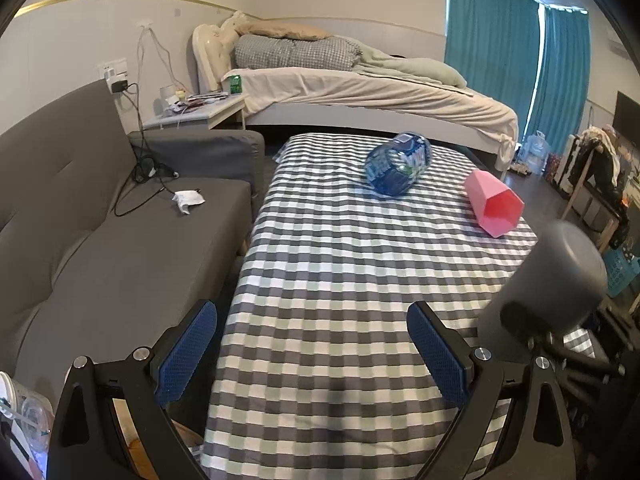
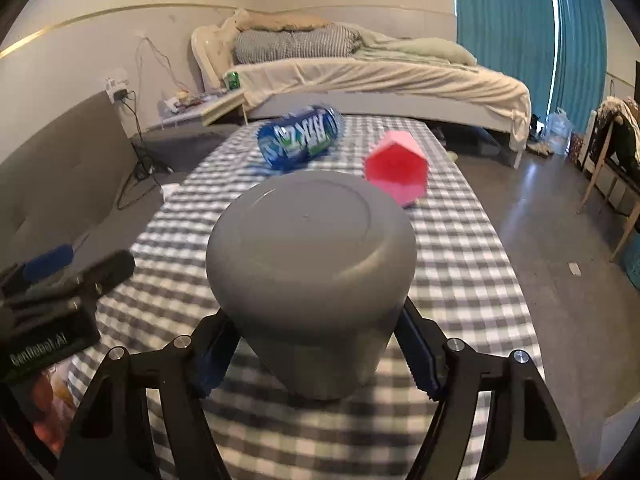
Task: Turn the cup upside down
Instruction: 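Grasp the grey cup with the right tool while the left tool releases it, then turn the grey cup rim-down and set it on the table with the right tool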
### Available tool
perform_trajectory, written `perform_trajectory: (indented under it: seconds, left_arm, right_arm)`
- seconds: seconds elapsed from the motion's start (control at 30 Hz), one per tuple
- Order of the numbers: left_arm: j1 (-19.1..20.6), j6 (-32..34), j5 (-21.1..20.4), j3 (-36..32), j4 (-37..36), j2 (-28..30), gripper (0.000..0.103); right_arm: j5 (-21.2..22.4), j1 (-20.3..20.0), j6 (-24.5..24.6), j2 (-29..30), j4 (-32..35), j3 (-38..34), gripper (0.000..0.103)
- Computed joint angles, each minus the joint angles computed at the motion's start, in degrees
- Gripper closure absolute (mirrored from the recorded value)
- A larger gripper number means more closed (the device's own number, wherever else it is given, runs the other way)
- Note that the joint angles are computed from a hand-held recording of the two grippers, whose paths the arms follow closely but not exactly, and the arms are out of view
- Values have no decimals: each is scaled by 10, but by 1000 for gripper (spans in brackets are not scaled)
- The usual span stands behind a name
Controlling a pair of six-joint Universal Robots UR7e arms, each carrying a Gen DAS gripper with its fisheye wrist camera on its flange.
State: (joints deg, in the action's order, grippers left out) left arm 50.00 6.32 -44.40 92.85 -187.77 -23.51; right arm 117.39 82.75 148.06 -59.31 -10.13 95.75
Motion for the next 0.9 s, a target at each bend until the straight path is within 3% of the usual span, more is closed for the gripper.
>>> perform_trajectory:
  seconds: [0.27, 0.53, 0.63, 0.73, 0.9]
  left_arm:
    - [13, -6, 10, -2, 4, -4, 4]
    - [15, -20, 2, -2, 12, -7, 4]
    - [8, -21, 3, 5, 8, -11, 4]
    - [-1, -19, 6, 19, -4, -18, 4]
    - [-23, -8, 9, 40, -29, -28, 4]
  right_arm:
    - [-4, 9, -60, 53, 1, -75, 31]
    - [-8, 0, -53, 68, 35, -99, 31]
    - [-20, -3, -42, 63, 47, -96, 30]
    - [-19, 5, -64, 39, 13, -63, 12]
    - [-46, 15, -83, -33, -26, 12, 12]
